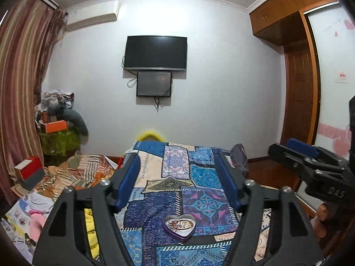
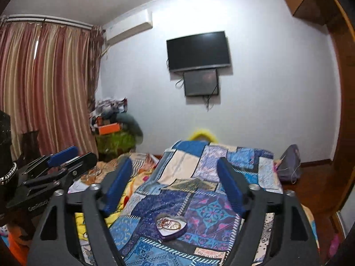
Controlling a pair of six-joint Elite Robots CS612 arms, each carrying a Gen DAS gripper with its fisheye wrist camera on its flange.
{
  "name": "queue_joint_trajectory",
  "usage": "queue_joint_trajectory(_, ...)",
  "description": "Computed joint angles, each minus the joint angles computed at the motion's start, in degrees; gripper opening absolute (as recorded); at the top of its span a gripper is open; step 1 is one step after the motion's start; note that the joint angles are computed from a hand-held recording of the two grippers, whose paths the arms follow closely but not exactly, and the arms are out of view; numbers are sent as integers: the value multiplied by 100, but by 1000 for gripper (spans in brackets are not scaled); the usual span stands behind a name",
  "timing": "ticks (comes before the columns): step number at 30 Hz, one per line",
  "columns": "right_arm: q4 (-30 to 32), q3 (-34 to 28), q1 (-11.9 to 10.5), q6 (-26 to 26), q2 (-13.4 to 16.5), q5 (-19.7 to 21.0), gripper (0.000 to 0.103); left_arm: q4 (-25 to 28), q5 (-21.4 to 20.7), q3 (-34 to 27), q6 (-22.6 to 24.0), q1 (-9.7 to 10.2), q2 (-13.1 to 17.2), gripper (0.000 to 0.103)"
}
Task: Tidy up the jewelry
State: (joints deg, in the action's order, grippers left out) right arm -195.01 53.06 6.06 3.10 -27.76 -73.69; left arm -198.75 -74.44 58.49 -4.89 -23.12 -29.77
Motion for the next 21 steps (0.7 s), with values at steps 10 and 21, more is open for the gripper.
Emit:
queue_joint_trajectory(10, -88, -92, 58, 13, 64, -383, 98, -78, 110, 101, -103, -13, -27, 91)
queue_joint_trajectory(21, -101, 55, 39, -16, 8, -321, 98, -79, 155, 197, -109, -48, -68, 93)
